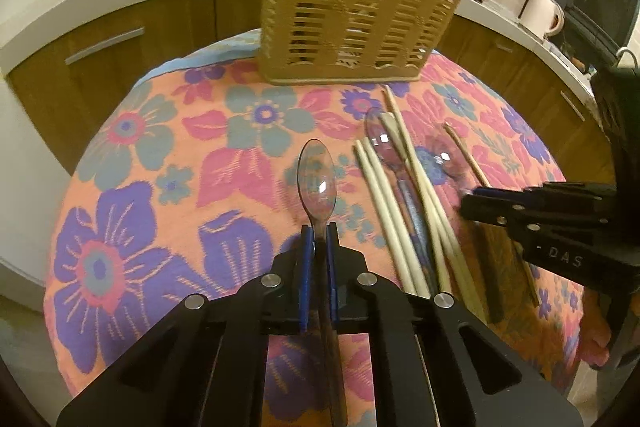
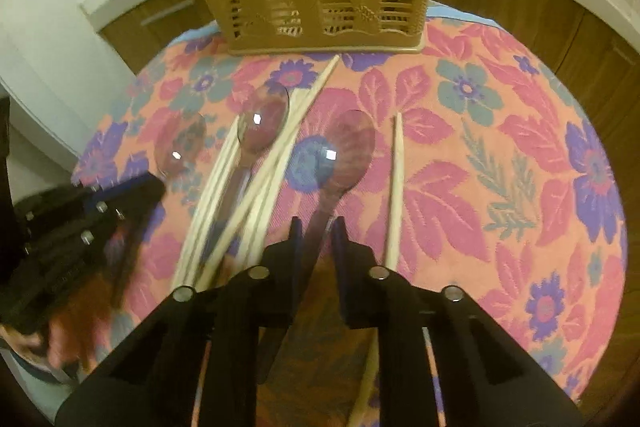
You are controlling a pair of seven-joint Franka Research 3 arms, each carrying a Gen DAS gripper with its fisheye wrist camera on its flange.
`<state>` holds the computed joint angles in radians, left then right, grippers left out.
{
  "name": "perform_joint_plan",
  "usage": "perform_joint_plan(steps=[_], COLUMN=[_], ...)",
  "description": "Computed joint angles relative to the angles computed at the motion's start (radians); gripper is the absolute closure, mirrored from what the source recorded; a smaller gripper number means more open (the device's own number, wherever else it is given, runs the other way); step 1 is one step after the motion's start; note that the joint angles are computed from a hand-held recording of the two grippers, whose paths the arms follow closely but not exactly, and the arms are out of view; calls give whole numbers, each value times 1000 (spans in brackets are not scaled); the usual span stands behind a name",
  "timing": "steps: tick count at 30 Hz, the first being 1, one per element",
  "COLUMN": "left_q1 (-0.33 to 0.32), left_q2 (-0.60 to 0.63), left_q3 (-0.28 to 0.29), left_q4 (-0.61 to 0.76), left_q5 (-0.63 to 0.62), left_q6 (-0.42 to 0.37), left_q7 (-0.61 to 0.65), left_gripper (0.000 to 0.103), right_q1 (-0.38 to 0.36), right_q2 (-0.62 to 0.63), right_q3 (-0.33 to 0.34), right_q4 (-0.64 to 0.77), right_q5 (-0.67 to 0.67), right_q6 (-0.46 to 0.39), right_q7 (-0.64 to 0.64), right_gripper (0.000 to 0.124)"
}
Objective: Organize utensils
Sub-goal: 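Grasp a clear spoon with the left gripper while the right grasps a dark spoon, then carry both spoons over the basket and open both grippers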
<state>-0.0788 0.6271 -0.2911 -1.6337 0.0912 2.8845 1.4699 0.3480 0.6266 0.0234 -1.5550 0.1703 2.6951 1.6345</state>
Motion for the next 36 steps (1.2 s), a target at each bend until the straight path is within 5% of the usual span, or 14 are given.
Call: perform_joint_plan(steps=[5, 11, 15, 20, 23, 28, 36], left_q1=[47, -6, -83, -161, -135, 1, 119], left_q2=[-2, 1, 21, 40, 29, -14, 10], left_q3=[-49, 6, 77, 157, 135, -1, -162], left_q4=[-12, 28, 108, 148, 119, 51, 139], left_q5=[-33, 0, 73, 202, 202, 84, 8], left_q6=[-9, -74, -181, -197, -133, 55, 244], left_q7=[57, 52, 18, -58, -65, 15, 111], left_gripper=[96, 75, 75, 93, 93, 93, 93], right_q1=[-33, -98, -87, -25, -14, -59, -74], right_q2=[-46, -25, 11, 57, 66, 10, -4], right_q3=[24, 68, 49, -4, -2, 56, 79], right_q4=[-69, -5, 79, 179, 186, 113, 183], right_q5=[30, 137, 133, 19, -13, 72, 146], right_q6=[-16, -137, -238, -319, -290, -120, 29], right_q7=[-32, -96, -80, -29, -39, -137, -228], right_gripper=[113, 110, 106, 114, 119, 123, 123])
